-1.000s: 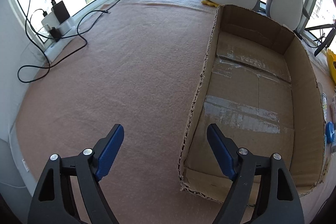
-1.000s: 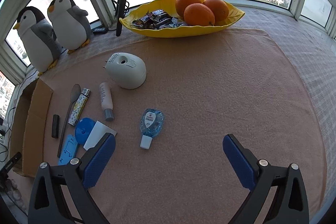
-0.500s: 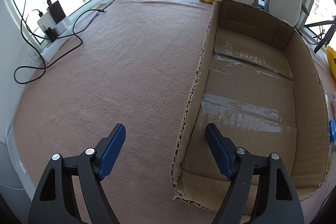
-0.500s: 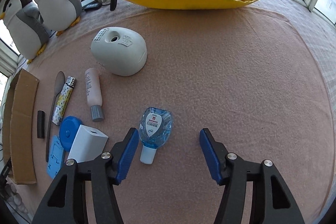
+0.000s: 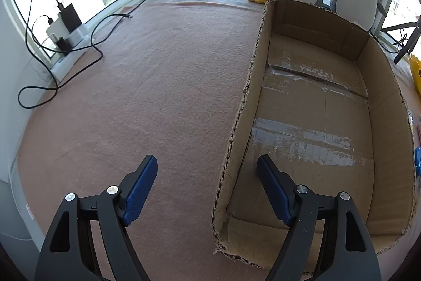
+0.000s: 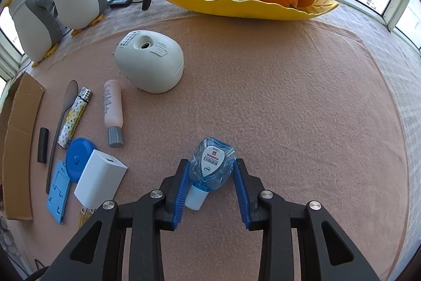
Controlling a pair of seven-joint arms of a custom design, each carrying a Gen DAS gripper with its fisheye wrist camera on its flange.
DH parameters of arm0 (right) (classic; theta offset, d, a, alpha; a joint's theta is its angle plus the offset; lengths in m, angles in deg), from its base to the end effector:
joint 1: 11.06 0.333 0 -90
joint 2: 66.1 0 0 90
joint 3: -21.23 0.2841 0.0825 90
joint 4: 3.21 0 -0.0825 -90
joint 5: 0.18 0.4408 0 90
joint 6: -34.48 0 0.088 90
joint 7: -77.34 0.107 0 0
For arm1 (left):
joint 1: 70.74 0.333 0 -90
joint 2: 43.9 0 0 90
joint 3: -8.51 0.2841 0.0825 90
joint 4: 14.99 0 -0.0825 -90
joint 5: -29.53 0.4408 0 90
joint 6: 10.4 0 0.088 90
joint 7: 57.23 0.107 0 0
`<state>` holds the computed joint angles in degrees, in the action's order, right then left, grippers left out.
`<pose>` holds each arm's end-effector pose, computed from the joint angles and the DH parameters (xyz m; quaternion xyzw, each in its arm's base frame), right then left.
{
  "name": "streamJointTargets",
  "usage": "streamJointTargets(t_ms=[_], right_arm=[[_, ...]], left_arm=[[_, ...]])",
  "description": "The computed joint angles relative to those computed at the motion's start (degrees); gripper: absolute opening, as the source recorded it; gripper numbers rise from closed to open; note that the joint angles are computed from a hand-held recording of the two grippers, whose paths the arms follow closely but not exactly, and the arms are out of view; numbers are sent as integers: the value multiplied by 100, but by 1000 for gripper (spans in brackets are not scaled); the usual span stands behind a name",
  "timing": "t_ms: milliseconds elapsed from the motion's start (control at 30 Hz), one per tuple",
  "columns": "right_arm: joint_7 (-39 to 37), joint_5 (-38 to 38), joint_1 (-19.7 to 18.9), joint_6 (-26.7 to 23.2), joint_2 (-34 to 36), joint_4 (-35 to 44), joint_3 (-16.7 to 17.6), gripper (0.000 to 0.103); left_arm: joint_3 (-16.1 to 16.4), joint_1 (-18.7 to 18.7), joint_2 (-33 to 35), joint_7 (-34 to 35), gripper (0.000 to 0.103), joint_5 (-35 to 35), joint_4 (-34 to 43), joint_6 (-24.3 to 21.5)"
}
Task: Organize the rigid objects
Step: 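Carry the sanitizer bottle with the right tool into the cardboard box and release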
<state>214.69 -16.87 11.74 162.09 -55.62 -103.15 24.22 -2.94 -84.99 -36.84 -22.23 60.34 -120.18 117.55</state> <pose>0.6266 0.2910 0.4460 -0.6078 0.7705 -0.1428 0.1287 0.6129 -0.2738 0.4402 -0.7605 0.5966 -0.1161 0.2286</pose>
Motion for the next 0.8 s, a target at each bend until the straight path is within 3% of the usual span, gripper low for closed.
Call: streamJointTargets(t_ms=[433, 600, 800], right_arm=[[167, -171, 71, 337, -1062, -663, 397, 30], [120, -175, 201, 351, -1101, -377, 600, 30], [-153, -80, 563, 357, -532, 477, 740, 30]], left_arm=[[18, 67, -40, 197, 79, -145, -118, 269], [12, 105, -37, 462, 78, -318, -125, 364], [11, 156, -84, 785, 78, -547, -216, 546]])
